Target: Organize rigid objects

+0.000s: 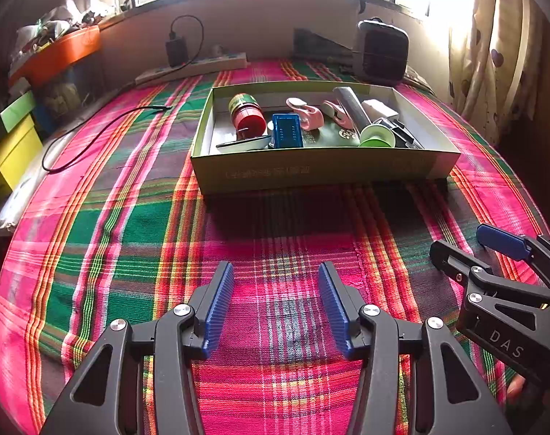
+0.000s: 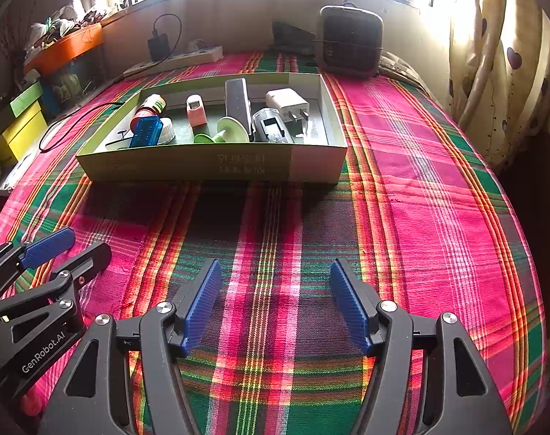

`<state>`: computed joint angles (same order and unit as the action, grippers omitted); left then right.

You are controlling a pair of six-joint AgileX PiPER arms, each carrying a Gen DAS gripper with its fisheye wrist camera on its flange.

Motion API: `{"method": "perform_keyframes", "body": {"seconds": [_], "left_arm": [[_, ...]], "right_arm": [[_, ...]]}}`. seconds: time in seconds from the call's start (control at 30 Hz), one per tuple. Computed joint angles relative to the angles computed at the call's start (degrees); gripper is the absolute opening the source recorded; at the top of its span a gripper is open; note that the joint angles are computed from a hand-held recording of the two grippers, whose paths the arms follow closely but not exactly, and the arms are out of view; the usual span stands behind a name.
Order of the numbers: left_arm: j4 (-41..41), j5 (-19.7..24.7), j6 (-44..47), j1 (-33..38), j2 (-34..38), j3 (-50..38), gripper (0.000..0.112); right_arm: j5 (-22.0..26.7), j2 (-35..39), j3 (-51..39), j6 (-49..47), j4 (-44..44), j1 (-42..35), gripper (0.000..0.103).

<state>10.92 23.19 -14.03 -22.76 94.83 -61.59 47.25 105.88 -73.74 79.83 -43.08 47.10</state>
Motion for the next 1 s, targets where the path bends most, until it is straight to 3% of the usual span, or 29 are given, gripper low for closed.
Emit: {"method": "perform_keyframes", "body": {"seconds": [1.0], "left_arm": [[-0.13,0.01,0.08,0.02,0.03,-0.03,0.048]], "right_arm": [[-0.19,0.51,-0.41,0.20,0.01,0.26,0.066]]}}
